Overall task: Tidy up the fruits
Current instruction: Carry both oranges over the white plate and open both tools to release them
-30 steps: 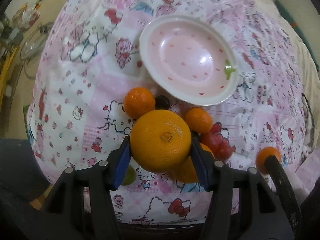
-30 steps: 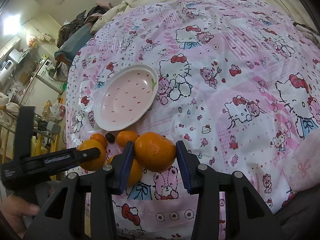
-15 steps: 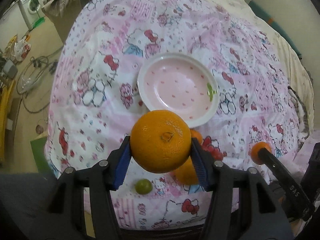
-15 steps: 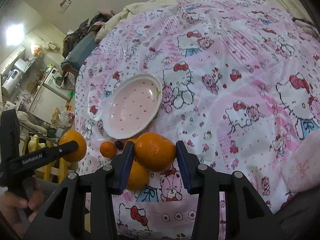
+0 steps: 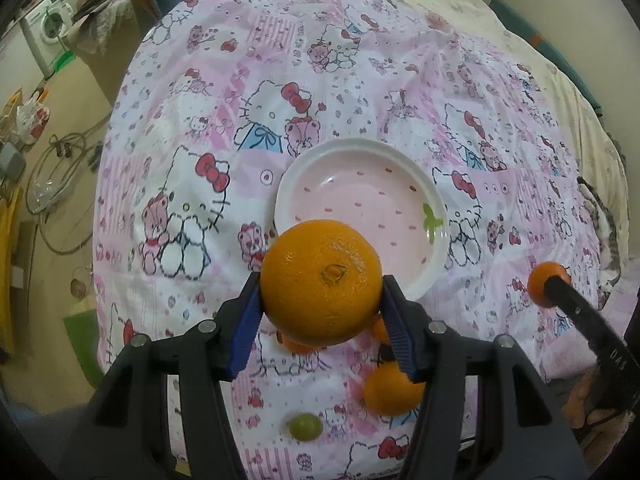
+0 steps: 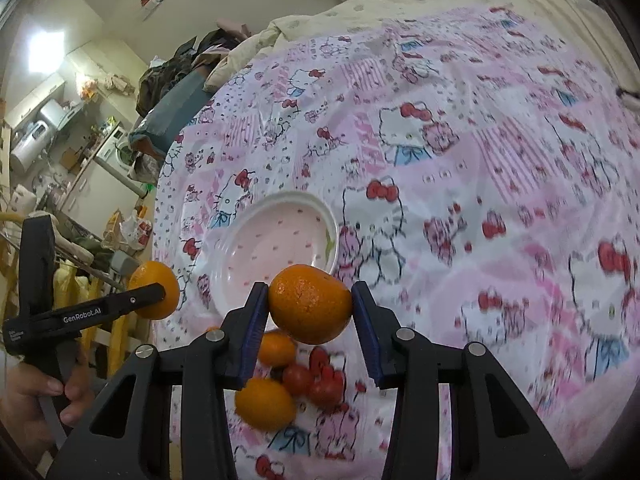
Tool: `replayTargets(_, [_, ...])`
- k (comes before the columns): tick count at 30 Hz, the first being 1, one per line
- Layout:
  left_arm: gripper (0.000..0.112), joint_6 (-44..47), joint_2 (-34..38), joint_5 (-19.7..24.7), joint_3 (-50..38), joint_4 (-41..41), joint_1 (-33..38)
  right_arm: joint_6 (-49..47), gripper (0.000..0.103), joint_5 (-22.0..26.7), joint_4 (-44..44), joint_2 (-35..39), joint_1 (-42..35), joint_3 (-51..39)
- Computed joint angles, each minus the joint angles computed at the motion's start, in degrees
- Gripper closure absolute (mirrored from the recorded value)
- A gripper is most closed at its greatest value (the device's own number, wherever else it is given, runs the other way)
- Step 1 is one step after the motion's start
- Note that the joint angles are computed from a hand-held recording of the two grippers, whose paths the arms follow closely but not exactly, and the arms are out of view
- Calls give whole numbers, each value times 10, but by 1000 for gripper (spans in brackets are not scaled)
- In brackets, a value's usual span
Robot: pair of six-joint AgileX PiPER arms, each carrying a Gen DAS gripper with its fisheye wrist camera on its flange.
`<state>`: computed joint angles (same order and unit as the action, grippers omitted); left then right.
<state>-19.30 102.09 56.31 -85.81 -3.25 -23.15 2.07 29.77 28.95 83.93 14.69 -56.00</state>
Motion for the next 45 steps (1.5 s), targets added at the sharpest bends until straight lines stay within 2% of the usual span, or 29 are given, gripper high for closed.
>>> replayTargets(11, [59, 41, 114, 13, -108, -15, 10, -73, 59, 36, 24, 130, -8, -123])
replayTargets(21, [59, 94, 223, 22, -232, -63, 28, -130, 59, 98, 39, 278, -12, -264])
replayTargets(27, [59, 99, 288, 66, -320, -72, 29, -140, 59, 121, 11, 343, 6, -331])
replayTargets(34, [59, 79, 326, 118, -362, -87, 37, -122, 58, 108, -74, 382, 33, -371])
replayTargets(41, [58, 66, 335, 123, -363, -87, 47, -133, 57, 73, -99, 392, 39, -370])
replayTargets(45, [58, 68, 333, 122, -359, -98, 55, -109, 57, 63, -143, 391, 54, -368])
